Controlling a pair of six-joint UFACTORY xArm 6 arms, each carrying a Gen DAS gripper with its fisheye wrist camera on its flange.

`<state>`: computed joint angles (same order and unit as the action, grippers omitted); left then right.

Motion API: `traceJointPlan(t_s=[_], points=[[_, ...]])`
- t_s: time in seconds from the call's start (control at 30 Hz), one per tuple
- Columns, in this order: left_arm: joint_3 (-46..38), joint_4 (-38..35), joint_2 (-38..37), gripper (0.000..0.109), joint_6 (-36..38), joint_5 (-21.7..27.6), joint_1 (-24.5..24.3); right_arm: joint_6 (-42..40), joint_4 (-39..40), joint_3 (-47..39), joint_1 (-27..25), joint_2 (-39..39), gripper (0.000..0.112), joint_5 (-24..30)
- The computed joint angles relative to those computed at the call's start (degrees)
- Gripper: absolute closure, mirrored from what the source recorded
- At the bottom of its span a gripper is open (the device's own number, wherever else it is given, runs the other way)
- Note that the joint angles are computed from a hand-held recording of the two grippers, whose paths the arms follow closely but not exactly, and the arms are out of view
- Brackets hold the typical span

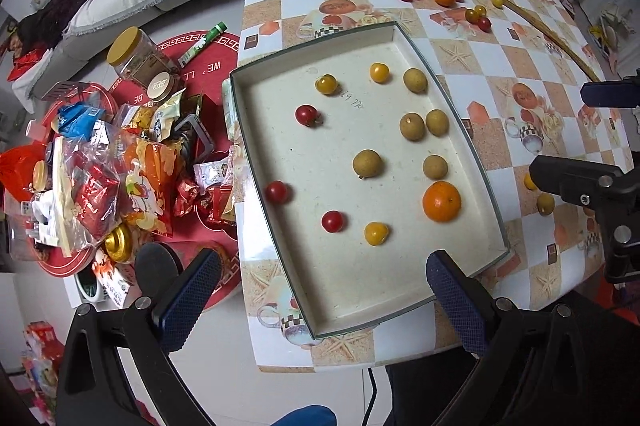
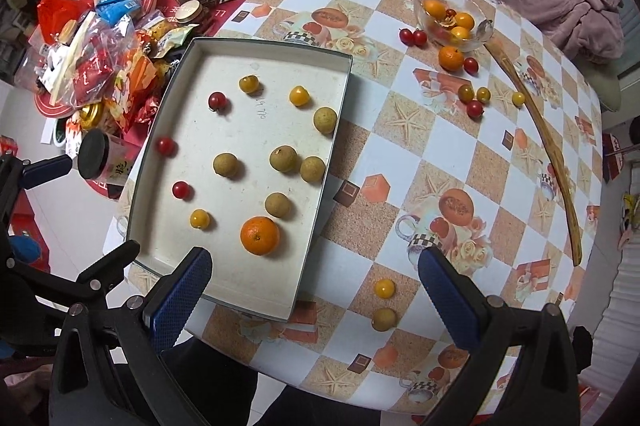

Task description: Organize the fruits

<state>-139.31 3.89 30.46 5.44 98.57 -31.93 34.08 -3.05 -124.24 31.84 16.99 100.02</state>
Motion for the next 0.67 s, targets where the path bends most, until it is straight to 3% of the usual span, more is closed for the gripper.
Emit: traceJointPlan(t_s=[0.67], points=[[-0.75, -2.77, 0.59, 0.006, -0.34, 0.3, 0.32, 0.22, 0.06, 0.45, -0.07, -0.16, 0.009, 0.1]])
